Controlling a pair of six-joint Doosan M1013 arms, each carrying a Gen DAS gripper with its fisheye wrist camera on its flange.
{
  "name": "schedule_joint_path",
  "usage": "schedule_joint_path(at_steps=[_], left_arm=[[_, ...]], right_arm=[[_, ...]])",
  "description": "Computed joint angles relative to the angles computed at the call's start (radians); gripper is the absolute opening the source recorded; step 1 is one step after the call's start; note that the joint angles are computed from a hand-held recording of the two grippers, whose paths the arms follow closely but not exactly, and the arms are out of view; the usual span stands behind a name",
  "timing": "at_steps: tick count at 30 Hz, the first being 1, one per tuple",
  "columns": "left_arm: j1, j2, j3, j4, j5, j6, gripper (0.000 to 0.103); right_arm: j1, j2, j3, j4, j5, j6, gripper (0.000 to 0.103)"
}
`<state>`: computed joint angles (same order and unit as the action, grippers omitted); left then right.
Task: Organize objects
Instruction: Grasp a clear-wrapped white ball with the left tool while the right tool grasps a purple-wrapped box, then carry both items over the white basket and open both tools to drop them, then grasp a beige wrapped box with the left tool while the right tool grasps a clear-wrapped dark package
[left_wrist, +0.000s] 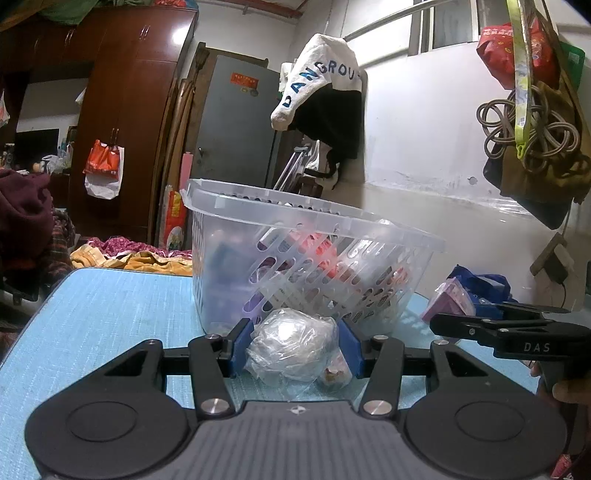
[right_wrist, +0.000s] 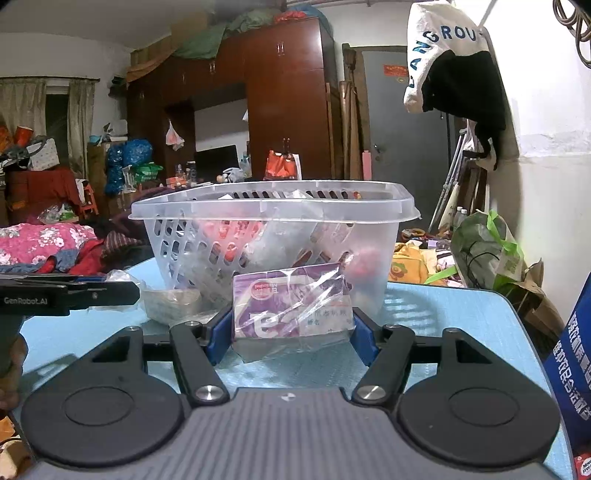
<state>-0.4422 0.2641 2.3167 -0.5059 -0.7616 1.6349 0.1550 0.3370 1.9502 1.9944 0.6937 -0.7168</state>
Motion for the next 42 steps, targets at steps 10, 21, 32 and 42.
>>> schedule_joint_path(at_steps=[10, 21, 32, 42], left_arm=[[0.0, 0.001, -0.001, -0.005, 0.007, 0.005, 0.054], [0.014, -0.041, 0.044, 0.162, -0.147, -0.186, 0.054], [0.1, -0.031, -0.29, -0.234, 0.352, 0.231, 0.082], [0.026, -0.112, -0.071, -0.141, 0.101, 0.112, 0.097]], right_arm=[[-0.007, 0.001, 0.004, 0.001, 0.027, -0.005, 0.068], [-0.06, -0.035, 0.037, 0.068, 0.264, -0.034, 0.068], [0.1, 0.028, -0.297, -0.327, -0.239, 0.367, 0.085], [-0.009, -0.031, -0.078, -0.183, 0.072, 0.229, 0.103]])
